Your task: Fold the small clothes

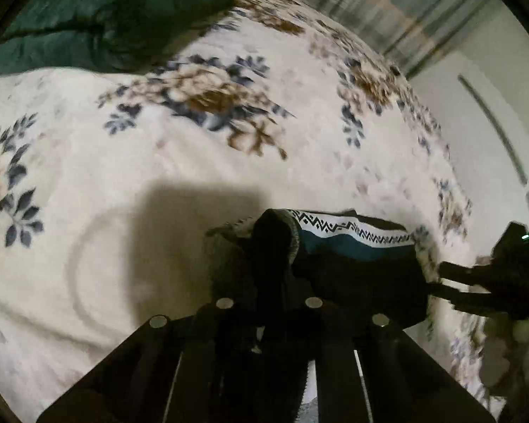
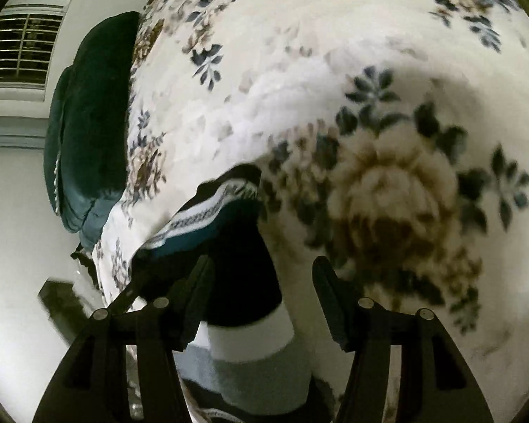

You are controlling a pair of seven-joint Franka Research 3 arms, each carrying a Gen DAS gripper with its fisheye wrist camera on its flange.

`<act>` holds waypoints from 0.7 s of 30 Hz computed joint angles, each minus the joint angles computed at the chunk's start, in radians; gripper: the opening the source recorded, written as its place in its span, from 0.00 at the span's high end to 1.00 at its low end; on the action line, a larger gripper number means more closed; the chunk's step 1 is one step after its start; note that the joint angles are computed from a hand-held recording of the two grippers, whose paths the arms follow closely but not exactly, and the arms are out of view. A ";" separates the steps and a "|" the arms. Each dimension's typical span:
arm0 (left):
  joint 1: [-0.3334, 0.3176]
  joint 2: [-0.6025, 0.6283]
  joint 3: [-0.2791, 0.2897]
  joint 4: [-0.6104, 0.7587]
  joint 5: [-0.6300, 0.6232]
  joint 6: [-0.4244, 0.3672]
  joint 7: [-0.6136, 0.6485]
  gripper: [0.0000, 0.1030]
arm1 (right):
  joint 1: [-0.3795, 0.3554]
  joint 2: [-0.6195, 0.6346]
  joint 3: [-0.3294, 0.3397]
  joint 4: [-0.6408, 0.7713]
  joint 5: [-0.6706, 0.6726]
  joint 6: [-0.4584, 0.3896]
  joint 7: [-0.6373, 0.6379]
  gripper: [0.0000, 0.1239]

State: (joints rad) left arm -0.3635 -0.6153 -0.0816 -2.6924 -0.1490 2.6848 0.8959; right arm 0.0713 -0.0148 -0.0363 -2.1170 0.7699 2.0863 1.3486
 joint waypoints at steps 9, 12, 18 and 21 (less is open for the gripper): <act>-0.004 0.034 0.039 -0.017 -0.047 0.054 0.022 0.93 | 0.016 0.201 0.049 0.167 0.039 -0.055 -0.018 0.77; -0.007 0.049 0.050 -0.014 -0.059 0.066 0.039 0.93 | 0.052 0.195 0.061 0.172 -0.050 0.055 -0.004 0.98; -0.048 0.121 0.115 0.001 -0.160 0.084 0.123 0.92 | 0.079 0.266 0.070 0.235 -0.169 0.067 0.104 0.96; -0.044 0.058 0.104 -0.016 -0.190 0.048 0.153 0.83 | 0.058 0.231 0.072 0.211 -0.143 0.012 0.092 0.82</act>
State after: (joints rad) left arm -0.4080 -0.5573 0.0224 -2.7082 -0.3386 2.7330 1.0488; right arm 0.1296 0.2165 0.0353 -1.9058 0.6271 2.0984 1.4405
